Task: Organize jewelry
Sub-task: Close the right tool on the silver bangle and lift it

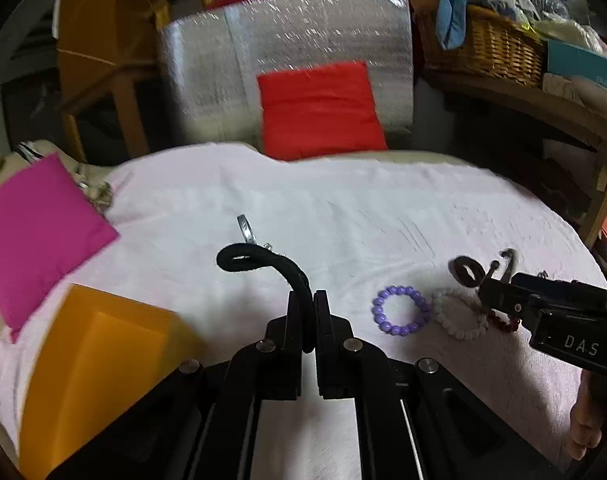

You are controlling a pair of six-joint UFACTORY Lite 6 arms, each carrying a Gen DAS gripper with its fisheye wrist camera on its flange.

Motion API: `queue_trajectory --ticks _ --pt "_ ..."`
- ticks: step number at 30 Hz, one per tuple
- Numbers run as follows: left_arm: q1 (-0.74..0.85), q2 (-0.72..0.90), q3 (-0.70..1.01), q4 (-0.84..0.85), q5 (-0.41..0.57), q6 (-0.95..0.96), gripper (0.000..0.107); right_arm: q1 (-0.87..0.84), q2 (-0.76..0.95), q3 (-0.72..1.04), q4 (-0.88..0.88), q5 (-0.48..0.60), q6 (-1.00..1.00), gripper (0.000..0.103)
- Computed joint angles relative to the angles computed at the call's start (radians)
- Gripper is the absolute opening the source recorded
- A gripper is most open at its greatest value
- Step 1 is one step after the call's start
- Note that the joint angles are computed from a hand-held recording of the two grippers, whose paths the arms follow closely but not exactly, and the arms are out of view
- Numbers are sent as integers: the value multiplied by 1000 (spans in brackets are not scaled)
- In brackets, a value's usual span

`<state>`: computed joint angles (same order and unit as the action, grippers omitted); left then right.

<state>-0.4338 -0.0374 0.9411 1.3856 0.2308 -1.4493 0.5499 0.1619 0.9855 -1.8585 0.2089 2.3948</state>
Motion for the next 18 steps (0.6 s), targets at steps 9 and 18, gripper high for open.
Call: queue_trajectory --ticks 9,18 --pt "-12 -323 -167 -140 151 177 5 103 -4 -2 33 55 1 40" --pt "-27 -444 -196 -244 202 295 5 91 -80 -83 26 65 54 40"
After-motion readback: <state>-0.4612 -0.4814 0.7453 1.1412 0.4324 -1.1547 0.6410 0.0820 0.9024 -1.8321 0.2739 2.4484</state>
